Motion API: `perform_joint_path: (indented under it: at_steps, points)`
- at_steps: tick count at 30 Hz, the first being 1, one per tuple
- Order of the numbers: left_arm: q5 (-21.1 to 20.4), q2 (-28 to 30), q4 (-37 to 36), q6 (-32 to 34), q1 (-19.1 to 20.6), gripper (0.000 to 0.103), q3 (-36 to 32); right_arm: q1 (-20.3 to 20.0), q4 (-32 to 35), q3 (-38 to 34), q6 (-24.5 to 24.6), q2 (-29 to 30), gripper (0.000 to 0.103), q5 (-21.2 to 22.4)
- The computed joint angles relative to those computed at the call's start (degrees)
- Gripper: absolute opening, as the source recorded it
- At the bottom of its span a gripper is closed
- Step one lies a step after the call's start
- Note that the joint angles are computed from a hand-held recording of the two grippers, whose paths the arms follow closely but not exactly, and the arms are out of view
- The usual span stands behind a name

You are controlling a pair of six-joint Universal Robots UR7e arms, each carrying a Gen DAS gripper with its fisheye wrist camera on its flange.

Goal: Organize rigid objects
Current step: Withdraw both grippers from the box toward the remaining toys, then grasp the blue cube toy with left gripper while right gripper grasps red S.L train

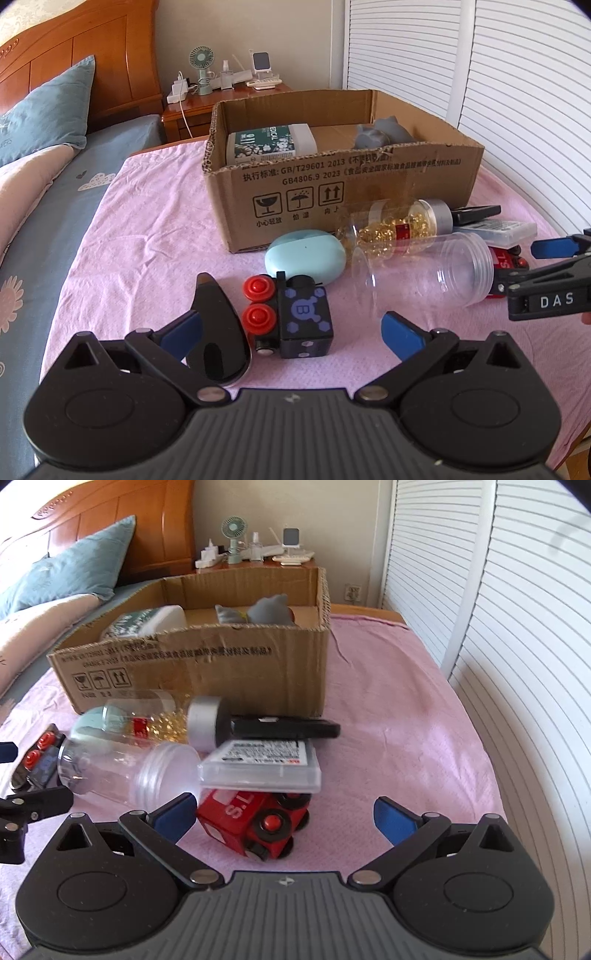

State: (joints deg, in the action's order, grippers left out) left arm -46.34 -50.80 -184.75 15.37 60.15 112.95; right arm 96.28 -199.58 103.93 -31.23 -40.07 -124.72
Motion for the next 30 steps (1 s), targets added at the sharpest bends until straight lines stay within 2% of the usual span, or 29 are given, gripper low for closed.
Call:
perform_joint_path:
  at_steps: [3, 7, 11, 14, 18, 19, 21, 26, 30]
  points:
    - [-0.3, 0.1, -0.4, 0.2, 0.1, 0.102, 0.1, -0.1, -2.0, 0.5, -2.1, 0.3, 0.103, -2.8]
    - [-0.5, 0.4, -2.7, 2.3, 0.1, 0.099, 0.6, -1.3, -2.4, 2.9, -1.3, -1.6, 0.103, -1.0]
    - [-0.7, -0.3, -4.4, 4.2, -0.2, 0.082, 2.0, -1.5, -3.4, 3.7, -1.4, -1.8, 0.103, -0.8]
    - [0.5, -0.4, -5.9, 4.5, -0.1, 0.079, 2.2, -1.4, -3.5, 3.6, -1.3, -1.7, 0.103, -0.7]
    - [-1.2, -0.4, -5.4, 3.7, 0.4, 0.077, 1.3, -1.4, -3.6, 3.5, -1.3, -1.5, 0.103, -0.6]
    - [-1.1, 0.0, -5.5, 3.9, 0.4, 0.075, 1.0, -1.4, -3.7, 3.4, -1.3, -1.4, 0.103, -0.6]
    - [-1.5, 0.8, -5.8, 4.5, 0.6, 0.063, 0.5, -1.4, -3.8, 3.5, -1.5, -1.4, 0.103, -0.5]
    - [-1.7, 2.4, -6.8, 5.0, 1.1, 0.061, -0.8, -1.5, -6.0, 4.3, -3.4, -1.3, 0.103, 0.0]
    - [-1.9, 2.8, -5.7, 4.4, 1.4, 0.050, -1.7, -1.5, -7.2, 4.6, -5.5, -1.0, 0.103, 0.8]
